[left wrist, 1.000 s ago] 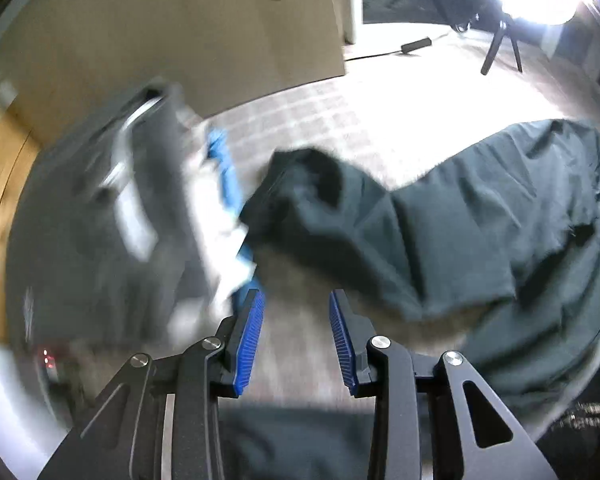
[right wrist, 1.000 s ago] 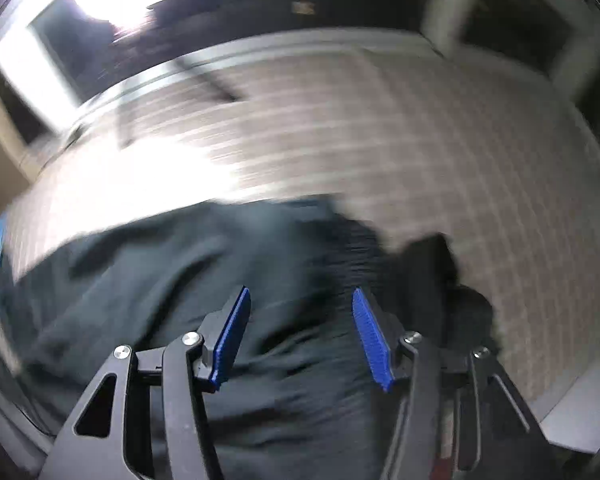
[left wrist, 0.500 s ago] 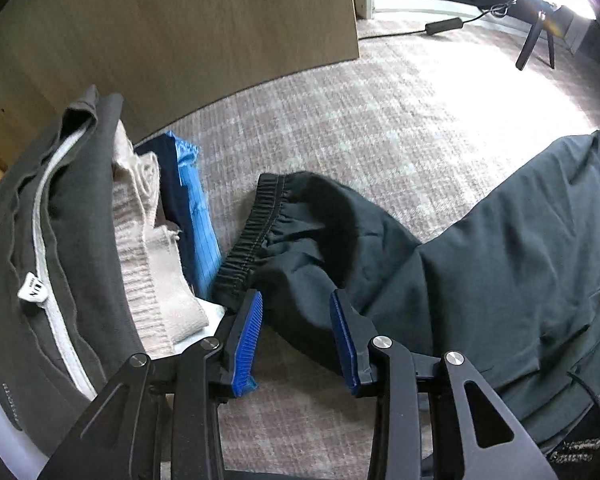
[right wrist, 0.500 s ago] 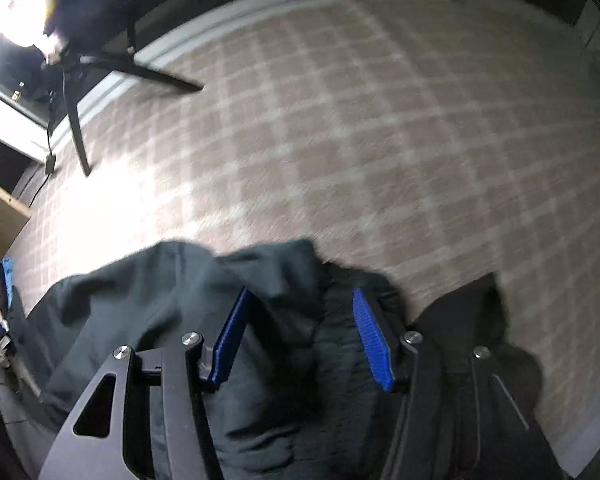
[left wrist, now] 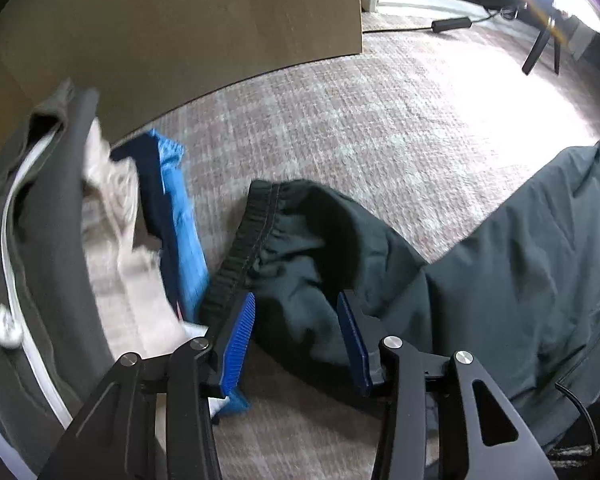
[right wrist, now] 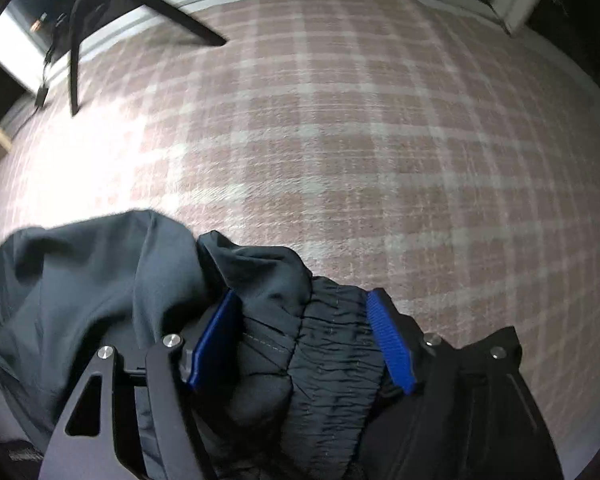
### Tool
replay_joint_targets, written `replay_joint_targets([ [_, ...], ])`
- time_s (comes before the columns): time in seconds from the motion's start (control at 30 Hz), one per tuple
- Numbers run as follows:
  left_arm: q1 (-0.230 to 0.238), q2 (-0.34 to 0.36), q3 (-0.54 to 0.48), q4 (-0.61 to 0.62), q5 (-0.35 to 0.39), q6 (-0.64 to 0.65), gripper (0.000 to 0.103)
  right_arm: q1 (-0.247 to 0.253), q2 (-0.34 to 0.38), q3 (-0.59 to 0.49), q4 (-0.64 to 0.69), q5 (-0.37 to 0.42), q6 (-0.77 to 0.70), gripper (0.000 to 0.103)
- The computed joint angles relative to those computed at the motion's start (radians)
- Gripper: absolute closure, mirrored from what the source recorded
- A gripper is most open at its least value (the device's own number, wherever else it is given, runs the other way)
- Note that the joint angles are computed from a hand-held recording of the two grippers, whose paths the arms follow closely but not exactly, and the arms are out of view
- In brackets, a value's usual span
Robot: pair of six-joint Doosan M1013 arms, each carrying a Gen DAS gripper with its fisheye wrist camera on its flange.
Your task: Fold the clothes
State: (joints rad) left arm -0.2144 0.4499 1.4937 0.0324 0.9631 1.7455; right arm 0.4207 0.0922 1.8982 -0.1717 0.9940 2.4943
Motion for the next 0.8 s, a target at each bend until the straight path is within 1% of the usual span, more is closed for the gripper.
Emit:
replay_joint_targets([
  [0.03, -0.004, 0.006, -0.008, 0.015, -0.001, -0.001, 0.061, 0.007, 0.0, -0.001, -0.001, 0.002, -0.011, 0.039],
  [0.07, -0.007, 0.016, -0.021, 0.024, 0.002, 0.002, 0.059, 0.013, 0.002, -0.004, -0.009, 0.012, -0.012, 0.045],
  [0.1, -0.009, 0.027, -0.035, 0.031, 0.007, 0.005, 0.056, 0.022, 0.006, -0.007, -0.025, 0.03, -0.003, 0.049],
  [0.13, -0.012, 0.039, -0.047, 0.048, 0.014, 0.002, 0.054, 0.031, 0.011, -0.011, -0.042, 0.048, 0.007, 0.059],
  [0.17, -0.015, 0.052, -0.06, 0.07, 0.022, -0.004, 0.052, 0.034, 0.006, -0.007, -0.043, 0.046, 0.017, 0.066],
  [0.27, -0.018, 0.099, -0.102, 0.104, 0.081, -0.007, 0.052, 0.04, -0.01, 0.005, -0.044, 0.035, 0.048, 0.07],
  [0.3, -0.02, 0.114, -0.112, 0.114, 0.105, -0.006, 0.052, 0.053, -0.027, 0.016, -0.052, 0.045, 0.055, 0.069],
  [0.33, -0.021, 0.12, -0.114, 0.12, 0.11, -0.005, 0.048, 0.067, -0.044, 0.028, -0.059, 0.056, 0.061, 0.067],
  [0.37, -0.021, 0.119, -0.111, 0.122, 0.102, -0.006, 0.051, 0.081, -0.06, 0.038, -0.067, 0.071, 0.069, 0.058],
  [0.43, -0.017, 0.118, -0.111, 0.092, 0.109, 0.005, 0.068, 0.083, -0.04, 0.027, -0.07, 0.074, 0.071, 0.045],
  [0.47, -0.02, 0.116, -0.108, 0.097, 0.111, 0.002, 0.093, 0.086, -0.031, 0.02, -0.07, 0.08, 0.079, 0.045],
  [0.5, -0.026, 0.111, -0.101, 0.12, 0.108, -0.011, 0.096, 0.089, -0.025, 0.018, -0.067, 0.08, 0.082, 0.045],
  [0.6, -0.032, 0.067, -0.064, 0.17, 0.054, -0.086, 0.097, 0.106, -0.007, 0.012, -0.08, 0.092, 0.082, 0.046],
  [0.63, -0.031, 0.047, -0.051, 0.185, 0.034, -0.124, 0.097, 0.118, 0.0, 0.01, -0.093, 0.103, 0.082, 0.057],
  [0.7, -0.04, 0.004, -0.018, 0.296, 0.001, -0.238, 0.097, 0.128, 0.004, 0.005, -0.11, 0.115, 0.087, 0.068],
  [0.73, -0.042, -0.01, -0.008, 0.333, 0.001, -0.269, 0.097, 0.135, 0.002, 0.004, -0.117, 0.115, 0.103, 0.077],
  [0.77, -0.041, -0.022, -0.001, 0.349, 0.005, -0.284, 0.097, 0.143, 0.0, 0.004, -0.124, 0.115, 0.118, 0.081],
  [0.8, -0.039, -0.035, 0.006, 0.365, 0.009, -0.299, 0.096, 0.151, -0.004, 0.001, -0.145, 0.137, 0.159, 0.085],
])
